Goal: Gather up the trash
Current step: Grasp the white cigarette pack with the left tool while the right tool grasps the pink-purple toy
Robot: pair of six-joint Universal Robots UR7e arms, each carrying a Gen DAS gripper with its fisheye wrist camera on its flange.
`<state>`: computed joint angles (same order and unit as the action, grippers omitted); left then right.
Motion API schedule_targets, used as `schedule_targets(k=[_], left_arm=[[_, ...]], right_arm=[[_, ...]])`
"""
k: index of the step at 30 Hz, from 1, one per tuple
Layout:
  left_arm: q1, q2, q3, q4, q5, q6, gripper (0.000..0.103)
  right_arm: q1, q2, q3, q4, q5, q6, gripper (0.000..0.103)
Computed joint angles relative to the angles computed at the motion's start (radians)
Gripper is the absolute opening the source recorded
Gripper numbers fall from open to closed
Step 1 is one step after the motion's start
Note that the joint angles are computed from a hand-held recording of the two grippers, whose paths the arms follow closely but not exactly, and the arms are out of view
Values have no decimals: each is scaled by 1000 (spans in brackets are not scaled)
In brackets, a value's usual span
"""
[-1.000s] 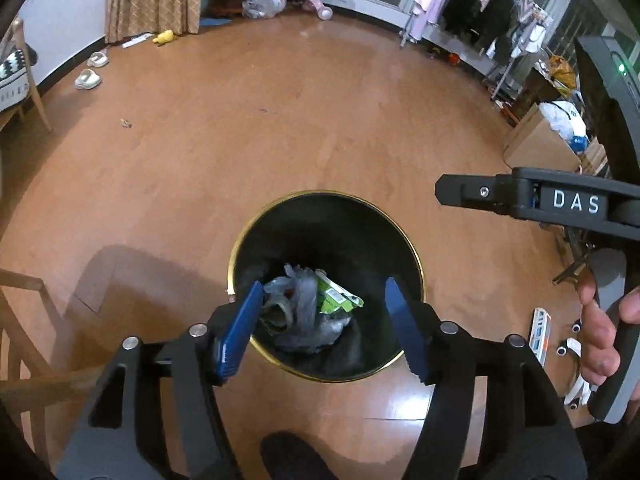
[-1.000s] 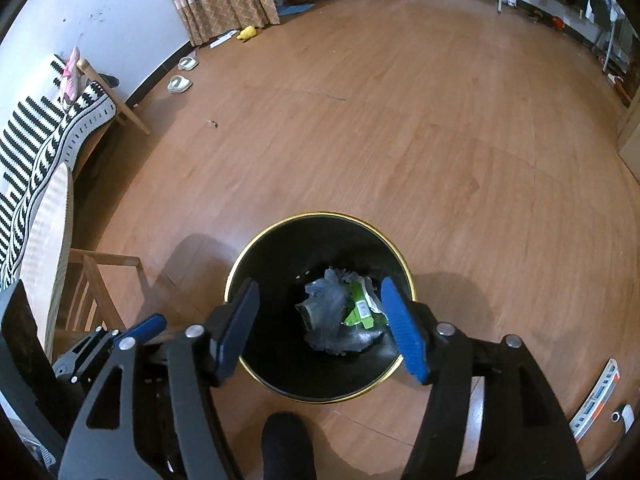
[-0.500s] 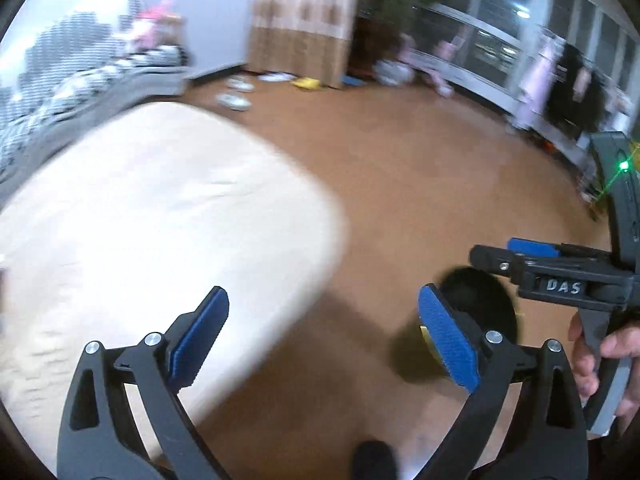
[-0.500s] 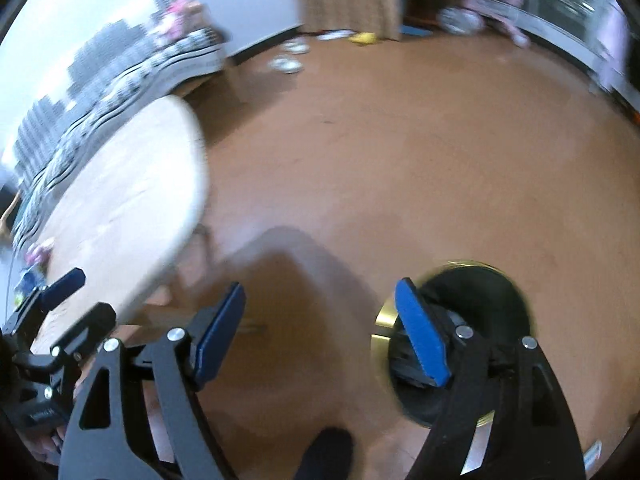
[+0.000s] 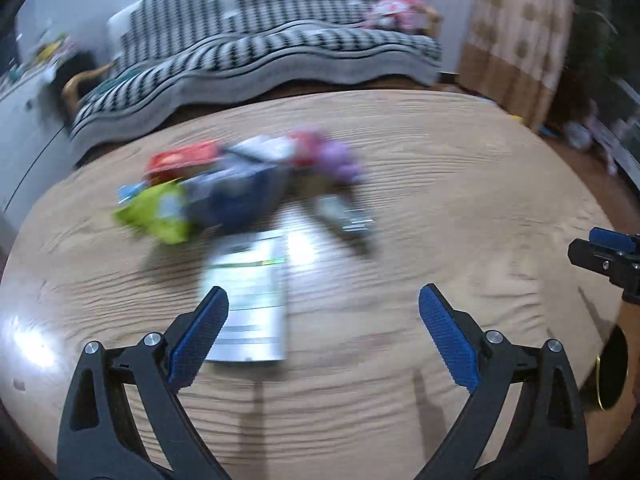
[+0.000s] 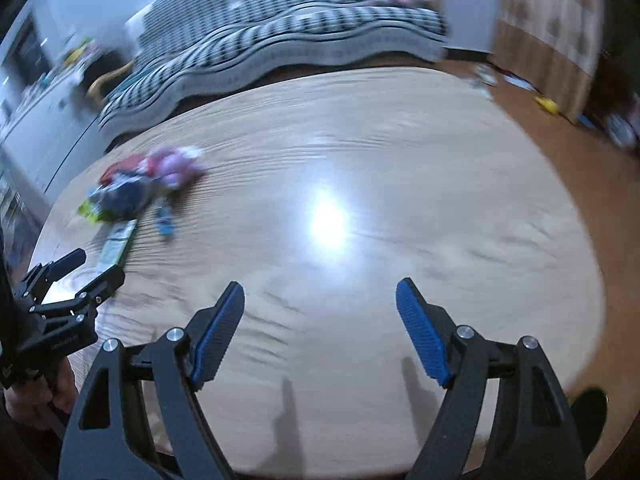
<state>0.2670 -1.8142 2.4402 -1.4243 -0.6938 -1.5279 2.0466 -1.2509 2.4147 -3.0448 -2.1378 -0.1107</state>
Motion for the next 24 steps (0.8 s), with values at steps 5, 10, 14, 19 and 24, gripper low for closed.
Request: schedule_targets(k=[5,10,14,19,24], left_arm=[[25,-127,17,109,-10,-37,93],[90,-159,21,88,-7,0,93],[126,-178,34,29,-13,67,93],[150,-180,44,-1,-15,106,93],[124,-158,41,33,-12,94,54]], right_arm=[[77,220,-137,-45,33,-13,76],[92,347,-261,-55,88,-37,76],[95,464,-389,-28,89,-103,76],[101,565,-520,52,79,-127,76],[94,585,-566,116,90,-120,57]])
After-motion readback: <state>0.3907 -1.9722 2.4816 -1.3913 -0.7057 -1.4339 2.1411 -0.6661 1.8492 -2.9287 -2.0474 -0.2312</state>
